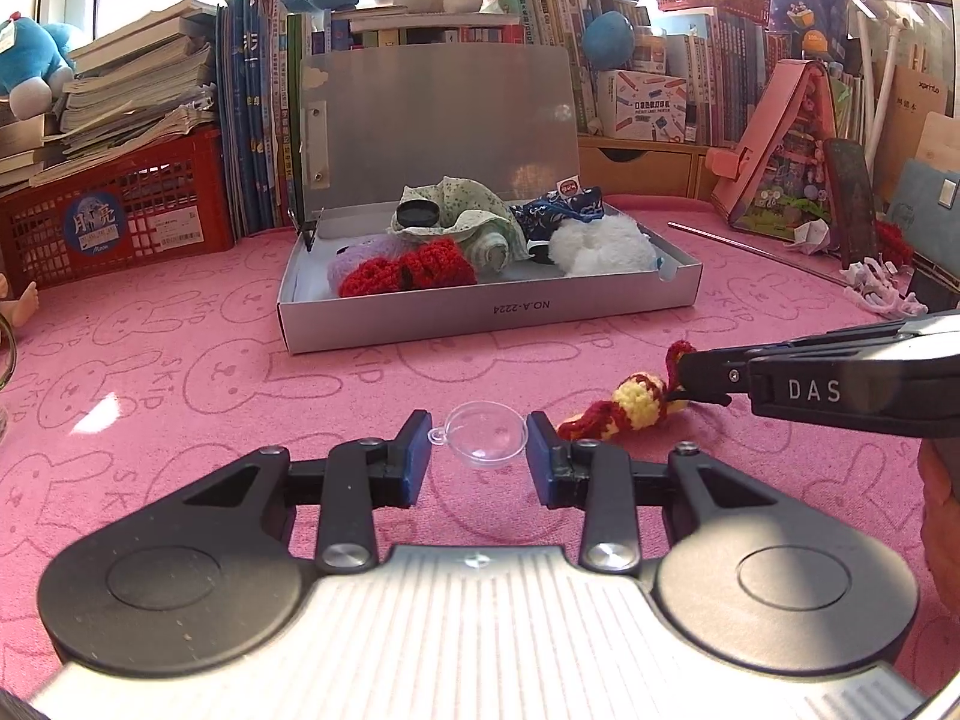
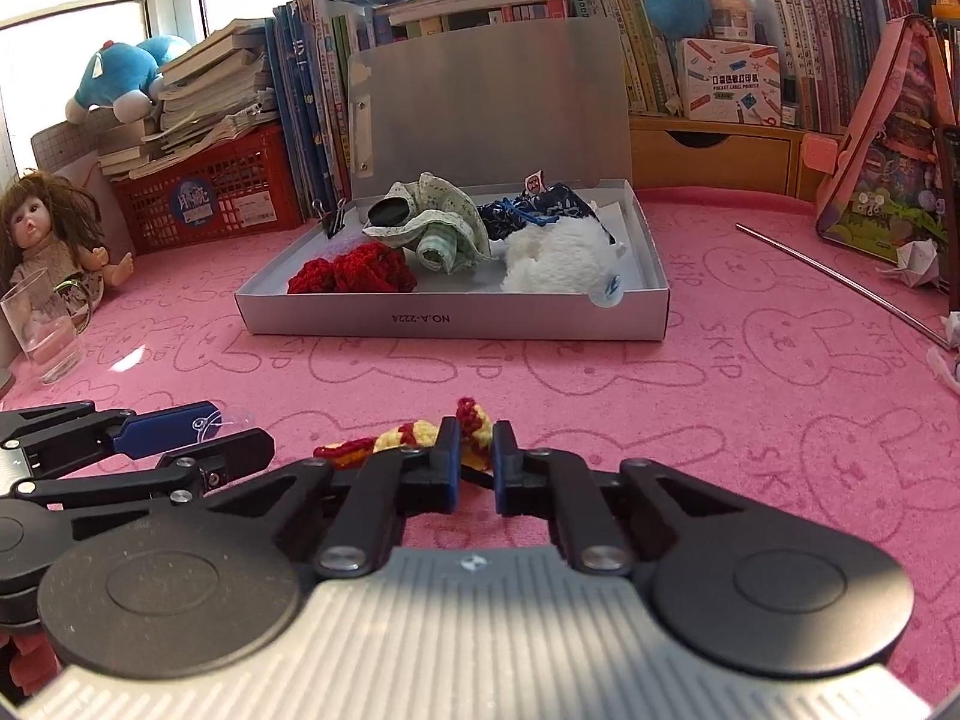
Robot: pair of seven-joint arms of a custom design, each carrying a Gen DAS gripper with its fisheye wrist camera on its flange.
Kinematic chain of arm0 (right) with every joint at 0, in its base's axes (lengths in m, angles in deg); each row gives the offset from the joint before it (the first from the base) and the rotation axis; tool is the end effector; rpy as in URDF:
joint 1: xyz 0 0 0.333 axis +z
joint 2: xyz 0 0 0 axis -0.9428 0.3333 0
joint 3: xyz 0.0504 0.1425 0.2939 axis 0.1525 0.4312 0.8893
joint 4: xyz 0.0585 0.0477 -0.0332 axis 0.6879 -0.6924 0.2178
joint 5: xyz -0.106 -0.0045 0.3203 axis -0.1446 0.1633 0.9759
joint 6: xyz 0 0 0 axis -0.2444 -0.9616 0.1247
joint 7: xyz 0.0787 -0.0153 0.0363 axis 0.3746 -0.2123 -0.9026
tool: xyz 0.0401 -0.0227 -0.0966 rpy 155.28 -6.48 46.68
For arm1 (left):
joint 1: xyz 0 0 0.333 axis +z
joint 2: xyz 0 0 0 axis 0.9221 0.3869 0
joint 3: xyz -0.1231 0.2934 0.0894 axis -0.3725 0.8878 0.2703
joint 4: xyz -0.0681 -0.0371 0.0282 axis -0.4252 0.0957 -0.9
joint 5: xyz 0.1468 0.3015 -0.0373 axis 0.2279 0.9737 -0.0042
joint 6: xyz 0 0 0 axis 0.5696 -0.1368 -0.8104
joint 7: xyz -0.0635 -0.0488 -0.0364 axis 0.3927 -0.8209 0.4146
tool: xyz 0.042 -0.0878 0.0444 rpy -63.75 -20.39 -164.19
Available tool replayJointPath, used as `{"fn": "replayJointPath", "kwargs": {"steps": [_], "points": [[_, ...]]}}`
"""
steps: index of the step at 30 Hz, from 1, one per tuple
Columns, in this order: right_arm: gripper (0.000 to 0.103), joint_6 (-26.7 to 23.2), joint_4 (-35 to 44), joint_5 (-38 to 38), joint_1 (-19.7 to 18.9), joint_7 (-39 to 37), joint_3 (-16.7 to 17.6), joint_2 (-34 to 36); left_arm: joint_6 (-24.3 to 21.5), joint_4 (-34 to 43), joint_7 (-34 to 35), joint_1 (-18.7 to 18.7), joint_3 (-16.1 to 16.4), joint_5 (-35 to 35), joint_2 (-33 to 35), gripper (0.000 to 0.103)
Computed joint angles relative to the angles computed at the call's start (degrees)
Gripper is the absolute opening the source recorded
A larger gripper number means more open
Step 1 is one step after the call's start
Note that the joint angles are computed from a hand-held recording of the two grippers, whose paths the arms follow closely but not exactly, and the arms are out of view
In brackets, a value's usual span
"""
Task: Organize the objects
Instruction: 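Carry the clear cup with the left tool while the right tool carries the knitted toy to the box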
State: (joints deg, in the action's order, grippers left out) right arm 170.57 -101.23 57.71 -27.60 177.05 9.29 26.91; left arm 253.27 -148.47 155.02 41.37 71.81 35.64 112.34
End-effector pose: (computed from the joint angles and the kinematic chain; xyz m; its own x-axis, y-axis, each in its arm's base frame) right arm 0.6432 0.3933 0.3298 0.2604 -0.9551 -0.1410 -0.5758 -0.0365 -0.8168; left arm 0.6072 -0.2062 0.3305 -0.1637 -0.9863 -0.0204 -0.4945 0.0999 -0.8634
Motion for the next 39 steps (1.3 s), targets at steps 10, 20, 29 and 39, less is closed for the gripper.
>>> {"fn": "replayJointPath", "kwargs": {"steps": [10, 20, 29, 39], "points": [[0.062, 3.54, -1.59, -0.08, 0.92, 0.78, -1.64, -0.16, -0.55, 1.53, 0.18, -1.34, 1.71, -1.85, 0.59, 0.040], [0.081, -5.56, 8.88, -0.10, 3.36, -2.02, -4.76, 6.40, -1.03, 1.87, 1.10, -2.13, 3.69, -5.75, 0.34, 0.040], [0.048, -7.91, 10.53, -5.35, 0.92, 3.37, -2.37, 5.99, -1.77, 3.06, 0.42, -1.46, 3.25, -4.98, 1.02, 0.040], [0.045, -8.34, 13.93, -9.13, -1.45, 6.24, -1.19, 6.50, -5.40, 7.98, -1.22, -2.71, 5.92, -4.11, 2.70, 0.040]]}}
